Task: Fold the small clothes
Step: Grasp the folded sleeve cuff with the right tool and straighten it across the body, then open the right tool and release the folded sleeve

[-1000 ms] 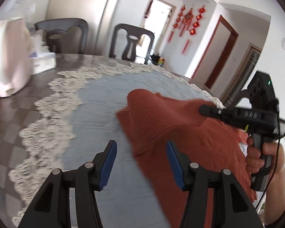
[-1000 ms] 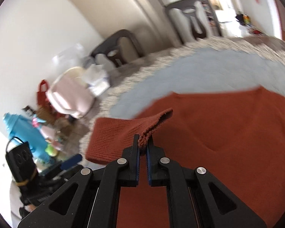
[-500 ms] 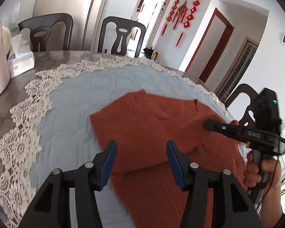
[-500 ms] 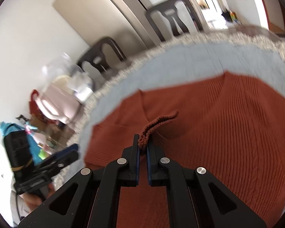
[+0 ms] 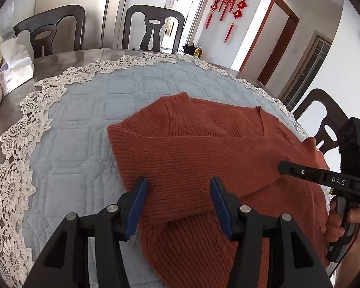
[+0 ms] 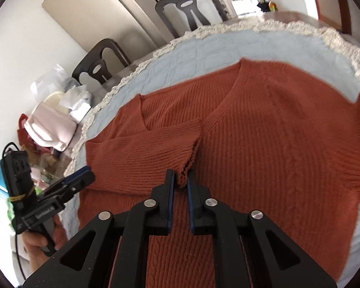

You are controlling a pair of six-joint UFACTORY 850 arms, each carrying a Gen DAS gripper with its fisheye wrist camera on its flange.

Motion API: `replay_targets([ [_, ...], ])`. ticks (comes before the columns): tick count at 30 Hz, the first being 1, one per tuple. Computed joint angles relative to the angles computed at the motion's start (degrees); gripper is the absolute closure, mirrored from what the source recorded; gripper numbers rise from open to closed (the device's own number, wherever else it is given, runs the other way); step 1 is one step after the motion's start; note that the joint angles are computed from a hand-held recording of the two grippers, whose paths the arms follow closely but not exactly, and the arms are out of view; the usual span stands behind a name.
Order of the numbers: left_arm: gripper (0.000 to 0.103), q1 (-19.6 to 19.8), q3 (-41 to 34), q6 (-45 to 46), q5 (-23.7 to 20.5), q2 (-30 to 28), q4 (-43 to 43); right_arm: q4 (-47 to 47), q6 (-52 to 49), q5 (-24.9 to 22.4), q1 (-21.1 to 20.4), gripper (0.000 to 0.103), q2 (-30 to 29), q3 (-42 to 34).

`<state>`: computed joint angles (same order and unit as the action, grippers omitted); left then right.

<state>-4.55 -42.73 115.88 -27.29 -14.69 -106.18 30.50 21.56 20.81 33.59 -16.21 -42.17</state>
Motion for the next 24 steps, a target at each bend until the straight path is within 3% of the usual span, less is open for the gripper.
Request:
replay_targets([
  [4, 0.046, -0.1, 0.2, 3.5, 0.5, 1.2, -3.9, 15.2, -15.8, 4.0, 2.1, 0.091, 2.4, 0.1],
  [8, 0.046, -0.9, -1.5, 2.4, 1.9, -0.2, -4.0, 10.9, -15.6, 2.0, 0.8, 0.091, 0.0, -3.0],
  [12, 0.046, -1.6, -1.5, 3.0, 3.6, -1.1, -4.0, 9.8, -14.9, -3.8, -1.3, 0.091, -4.4, -5.9],
  [14, 0.046, -1.3, 0.2, 4.3, 3.1, 0.4, -4.2, 8.1, -12.4, -1.7, -0.4, 0.091, -3.1, -4.0],
  [17, 0.046, -0.8, 2.1, 7.4, 2.3, 1.8, -5.8, 12.9, -17.4, 0.2, 1.3, 0.091, -1.6, -2.3],
  [21, 0.046, -1.7, 2.8, 12.9, 4.5, 1.5, -10.9, 10.9, -15.5, -0.2, 1.5, 0.091, -1.3, -1.1],
  [24, 0.046, -2.3, 4.2, 14.0, 5.9, 3.8, -13.3, 16.3, -20.4, 0.2, 2.7, 0.091, 0.4, -0.1],
])
